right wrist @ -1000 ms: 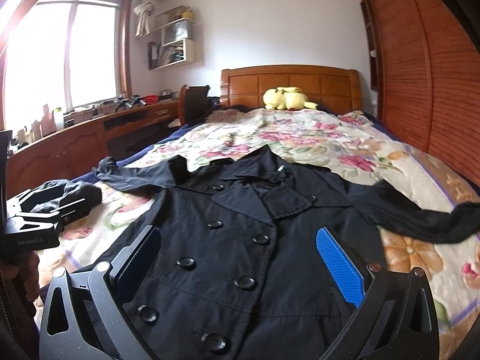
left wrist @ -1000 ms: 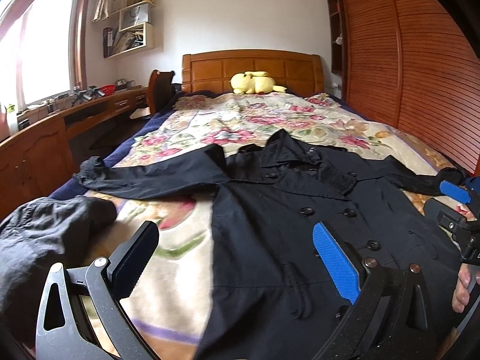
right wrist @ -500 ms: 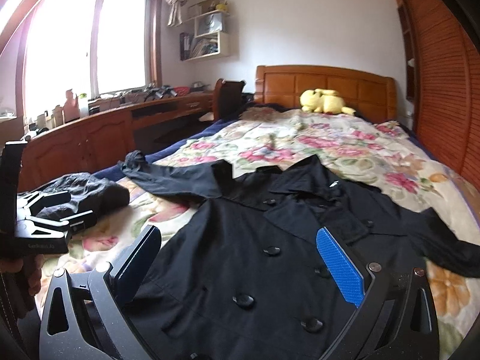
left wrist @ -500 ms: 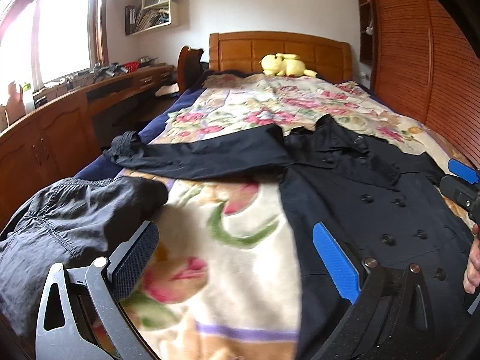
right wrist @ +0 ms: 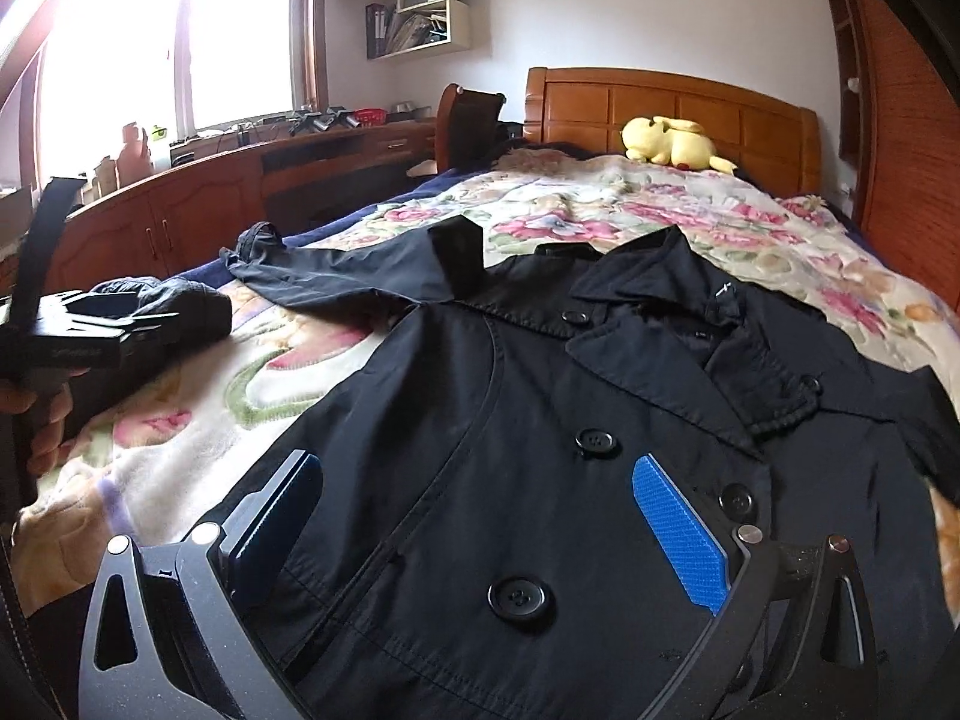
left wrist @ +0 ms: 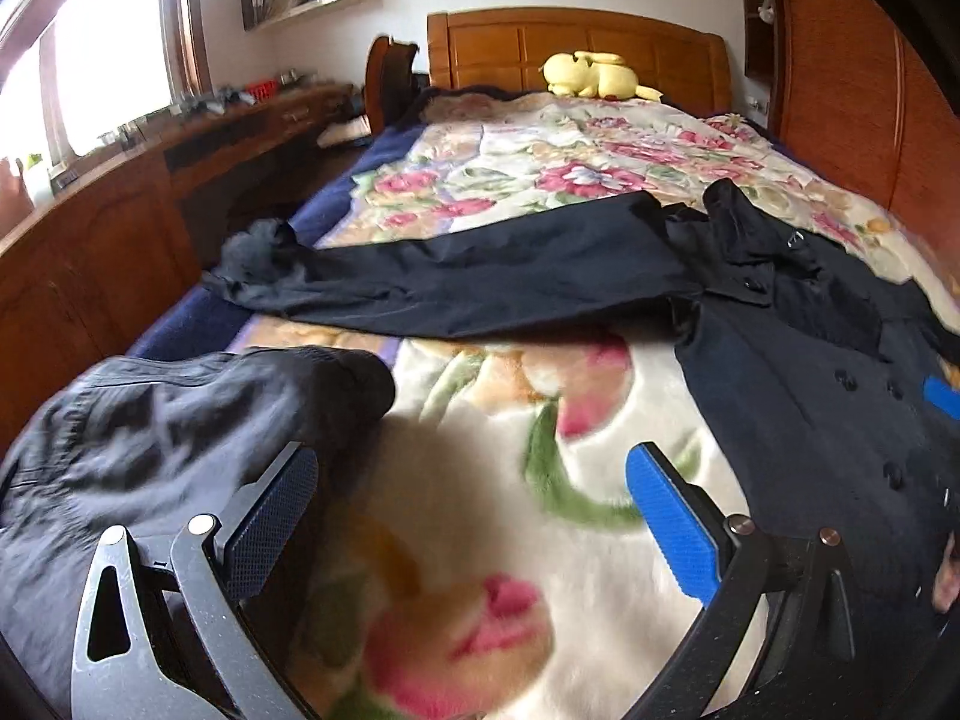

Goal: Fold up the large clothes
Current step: 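Move the left tool to the coat sleeve cuff and close on it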

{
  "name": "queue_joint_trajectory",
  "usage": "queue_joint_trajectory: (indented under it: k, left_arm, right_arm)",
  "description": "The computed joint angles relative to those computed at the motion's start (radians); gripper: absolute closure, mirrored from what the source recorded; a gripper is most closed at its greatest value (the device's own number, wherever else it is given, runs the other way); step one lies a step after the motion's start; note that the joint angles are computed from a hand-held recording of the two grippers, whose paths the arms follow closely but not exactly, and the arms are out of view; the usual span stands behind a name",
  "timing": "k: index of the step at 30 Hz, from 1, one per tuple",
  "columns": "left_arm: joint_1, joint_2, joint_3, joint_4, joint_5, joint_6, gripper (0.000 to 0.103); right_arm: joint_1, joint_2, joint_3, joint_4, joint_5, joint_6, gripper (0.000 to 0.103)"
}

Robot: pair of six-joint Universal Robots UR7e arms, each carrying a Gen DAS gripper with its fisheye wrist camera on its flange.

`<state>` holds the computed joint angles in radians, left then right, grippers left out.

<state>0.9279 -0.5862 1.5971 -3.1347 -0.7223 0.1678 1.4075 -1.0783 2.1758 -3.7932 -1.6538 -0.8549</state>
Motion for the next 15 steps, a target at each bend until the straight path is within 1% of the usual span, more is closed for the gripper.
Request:
queue_joint_trajectory:
  k: [3,4,8,11,14,15]
  left_arm:
    - [0.031,0.015,-0.071,0.060,-0.060,-0.027,0.000]
    - [0.038,0.026,-0.099,0.078,-0.070,-0.028,0.000]
    - [0.059,0.072,-0.221,0.173,-0.083,-0.029,0.000]
    - [0.076,0.108,-0.325,0.252,-0.103,-0.047,0.000]
    - [0.087,0.153,-0.434,0.337,-0.101,-0.080,0.007]
    - [0.090,0.163,-0.459,0.356,-0.101,-0.099,0.014]
  right_arm:
    - [0.004,0.005,-0.006,0.001,-0.007,-0.006,0.000]
    - [0.005,0.008,-0.008,-0.002,-0.009,-0.010,0.000]
    - [0.036,0.056,-0.024,-0.044,-0.038,-0.017,0.000]
    - [0.040,0.062,-0.023,-0.049,-0.041,-0.022,0.000]
    - [0.040,0.061,-0.020,-0.049,-0.041,-0.022,0.000]
    - [0.039,0.061,-0.020,-0.047,-0.041,-0.022,0.000]
